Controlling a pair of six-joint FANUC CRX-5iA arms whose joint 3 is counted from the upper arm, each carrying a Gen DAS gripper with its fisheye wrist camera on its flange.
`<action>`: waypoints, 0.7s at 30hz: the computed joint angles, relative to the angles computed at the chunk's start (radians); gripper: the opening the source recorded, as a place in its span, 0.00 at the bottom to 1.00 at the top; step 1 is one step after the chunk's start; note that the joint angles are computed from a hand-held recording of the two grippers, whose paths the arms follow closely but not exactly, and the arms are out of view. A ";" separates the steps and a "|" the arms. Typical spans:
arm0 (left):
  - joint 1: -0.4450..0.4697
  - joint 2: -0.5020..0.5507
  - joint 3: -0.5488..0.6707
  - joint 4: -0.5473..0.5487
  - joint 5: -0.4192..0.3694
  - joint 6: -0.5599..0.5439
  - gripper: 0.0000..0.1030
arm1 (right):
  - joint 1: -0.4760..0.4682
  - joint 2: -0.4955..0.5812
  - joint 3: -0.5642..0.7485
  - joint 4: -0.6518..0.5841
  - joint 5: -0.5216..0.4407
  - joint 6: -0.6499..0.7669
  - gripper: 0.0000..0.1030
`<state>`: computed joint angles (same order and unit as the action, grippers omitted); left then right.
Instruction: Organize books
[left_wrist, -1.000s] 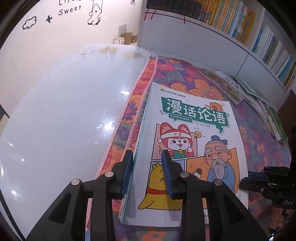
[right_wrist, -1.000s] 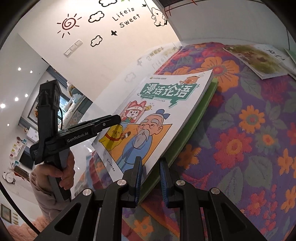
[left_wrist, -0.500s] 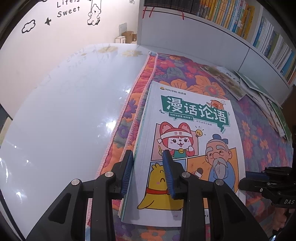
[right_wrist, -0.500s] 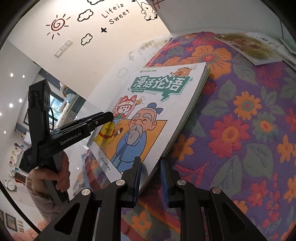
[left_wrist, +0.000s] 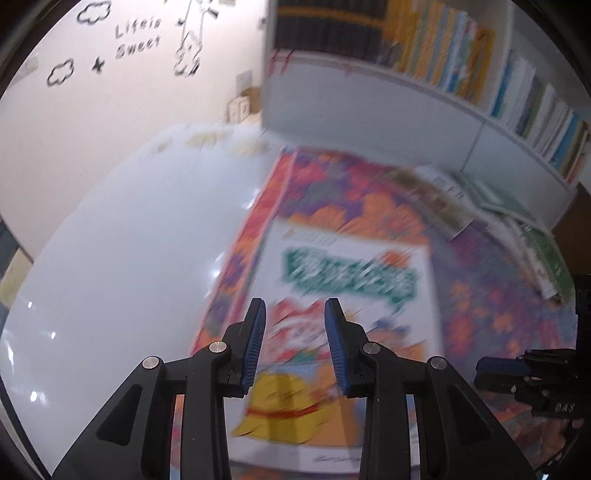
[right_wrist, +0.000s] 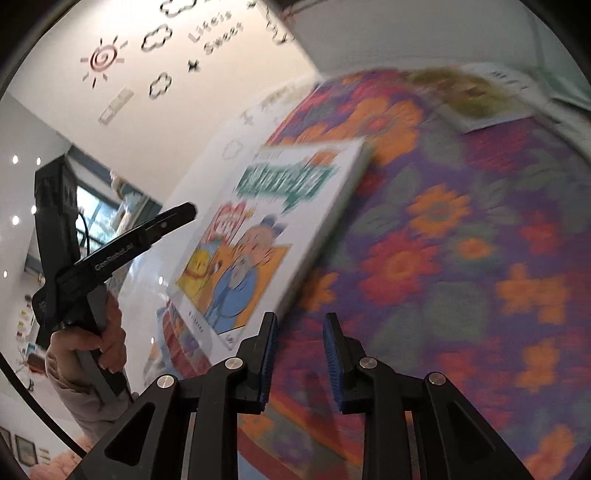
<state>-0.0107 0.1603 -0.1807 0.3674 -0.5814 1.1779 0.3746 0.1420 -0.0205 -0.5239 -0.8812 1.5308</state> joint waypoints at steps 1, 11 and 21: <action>-0.011 -0.001 0.002 0.026 0.007 -0.016 0.29 | -0.016 -0.028 -0.022 0.018 0.020 -0.007 0.23; -0.197 0.044 0.128 0.246 0.017 -0.126 0.29 | -0.234 -0.312 -0.211 0.107 0.140 -0.057 0.24; -0.418 0.234 0.376 0.239 -0.039 -0.025 0.29 | -0.572 -0.385 -0.200 0.142 0.170 0.126 0.58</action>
